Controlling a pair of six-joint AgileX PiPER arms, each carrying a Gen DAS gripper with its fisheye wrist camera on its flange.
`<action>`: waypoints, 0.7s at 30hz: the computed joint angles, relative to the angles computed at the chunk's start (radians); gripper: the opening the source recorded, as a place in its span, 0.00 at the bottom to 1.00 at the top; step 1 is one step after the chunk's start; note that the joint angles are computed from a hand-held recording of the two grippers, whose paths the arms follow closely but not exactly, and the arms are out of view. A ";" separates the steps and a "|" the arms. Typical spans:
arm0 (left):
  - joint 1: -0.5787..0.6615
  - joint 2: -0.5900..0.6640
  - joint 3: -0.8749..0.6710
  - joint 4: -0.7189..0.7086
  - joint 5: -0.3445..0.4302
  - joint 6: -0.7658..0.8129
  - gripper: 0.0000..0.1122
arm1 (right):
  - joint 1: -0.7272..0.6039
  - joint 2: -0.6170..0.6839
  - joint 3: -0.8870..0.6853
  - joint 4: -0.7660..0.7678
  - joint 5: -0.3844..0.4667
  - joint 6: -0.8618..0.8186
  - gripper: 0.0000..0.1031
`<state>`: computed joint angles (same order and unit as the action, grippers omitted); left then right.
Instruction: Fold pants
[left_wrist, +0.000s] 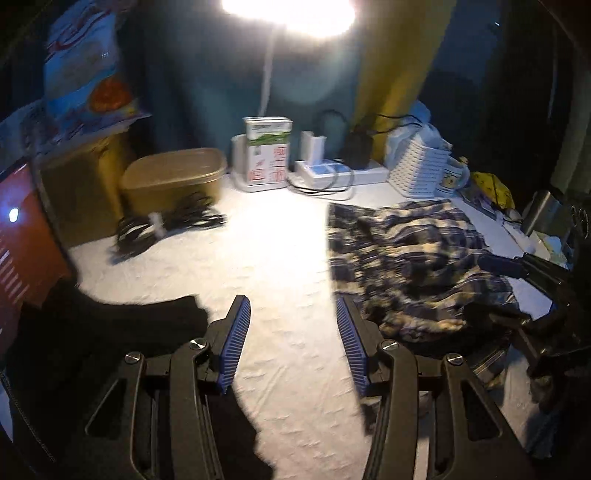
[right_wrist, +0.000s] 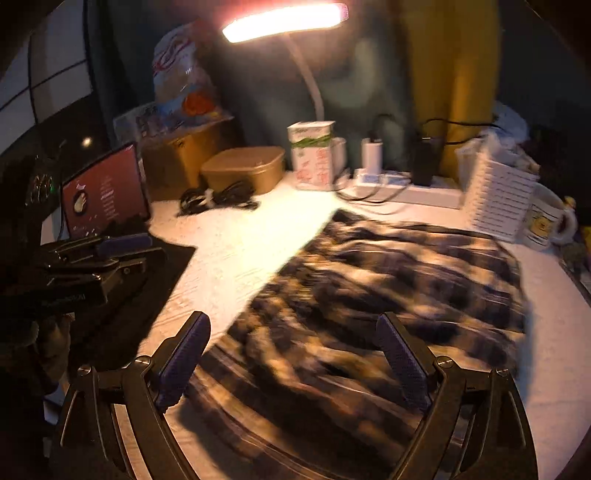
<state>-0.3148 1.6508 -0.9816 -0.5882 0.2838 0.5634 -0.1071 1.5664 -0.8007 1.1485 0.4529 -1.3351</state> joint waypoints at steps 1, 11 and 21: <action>-0.016 0.016 -0.020 0.018 0.006 -0.018 0.43 | -0.028 -0.005 0.001 0.010 0.012 -0.016 0.90; -0.131 0.272 -0.358 0.058 0.150 -0.076 0.43 | -0.364 0.047 -0.024 0.096 0.094 -0.182 0.89; -0.188 0.501 -0.627 0.398 0.222 -0.384 0.43 | -0.378 0.150 -0.065 0.075 0.086 -0.216 0.70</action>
